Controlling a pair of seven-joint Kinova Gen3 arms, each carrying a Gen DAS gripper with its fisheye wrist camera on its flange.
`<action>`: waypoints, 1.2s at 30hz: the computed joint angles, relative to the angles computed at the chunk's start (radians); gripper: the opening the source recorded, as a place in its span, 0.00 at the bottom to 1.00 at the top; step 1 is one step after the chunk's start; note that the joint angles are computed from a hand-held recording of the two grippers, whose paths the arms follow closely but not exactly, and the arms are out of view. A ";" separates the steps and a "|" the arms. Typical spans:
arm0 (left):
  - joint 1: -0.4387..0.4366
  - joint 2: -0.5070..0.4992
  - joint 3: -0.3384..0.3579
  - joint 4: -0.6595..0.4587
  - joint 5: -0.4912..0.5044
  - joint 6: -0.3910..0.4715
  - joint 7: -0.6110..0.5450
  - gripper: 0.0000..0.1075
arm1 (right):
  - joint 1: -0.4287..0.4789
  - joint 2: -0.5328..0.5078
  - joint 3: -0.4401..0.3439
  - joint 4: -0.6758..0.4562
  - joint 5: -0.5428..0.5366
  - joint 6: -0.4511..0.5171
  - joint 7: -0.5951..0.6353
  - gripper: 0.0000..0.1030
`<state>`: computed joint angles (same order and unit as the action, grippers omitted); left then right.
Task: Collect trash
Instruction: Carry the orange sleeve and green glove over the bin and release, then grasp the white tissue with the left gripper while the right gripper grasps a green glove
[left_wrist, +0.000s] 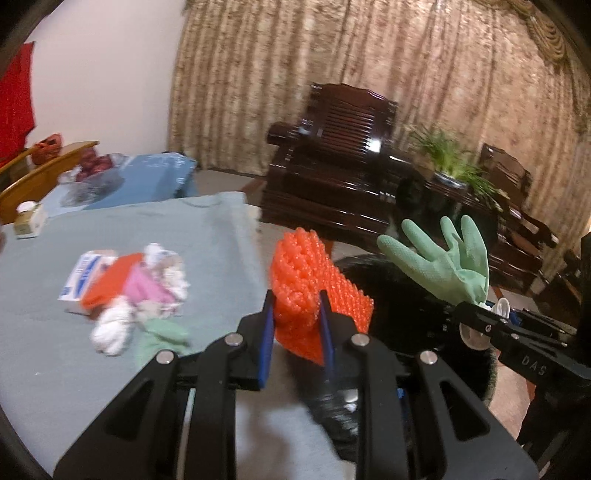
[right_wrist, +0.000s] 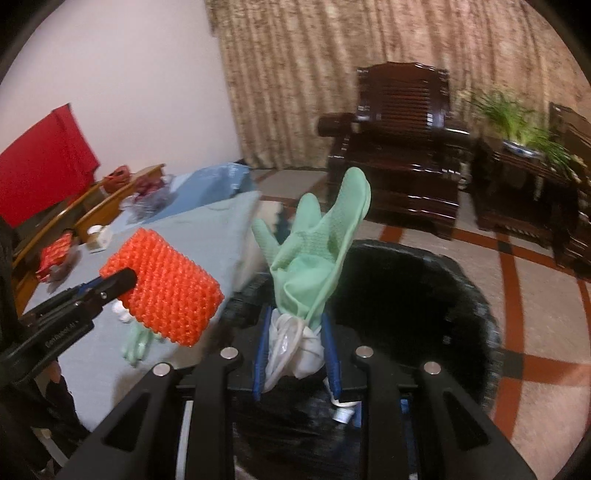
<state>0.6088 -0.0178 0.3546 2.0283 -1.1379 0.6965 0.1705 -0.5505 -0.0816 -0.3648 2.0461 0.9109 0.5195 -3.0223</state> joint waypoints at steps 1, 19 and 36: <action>-0.002 0.022 0.008 -0.013 -0.013 -0.010 0.004 0.20 | 0.004 -0.008 0.006 0.011 -0.006 -0.001 0.003 0.25; 0.100 0.193 -0.160 -0.112 0.059 -0.217 -0.128 0.39 | 0.083 -0.023 0.022 0.056 -0.133 0.083 0.099 0.37; 0.082 0.041 -0.103 0.028 -0.087 -0.009 0.080 0.87 | 0.008 -0.011 -0.023 0.021 0.079 0.126 -0.090 0.94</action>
<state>0.6907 0.0233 0.2516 2.0562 -1.2248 0.6878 0.2505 -0.5427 -0.0926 -0.3876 2.0670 0.9898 0.6454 -3.1127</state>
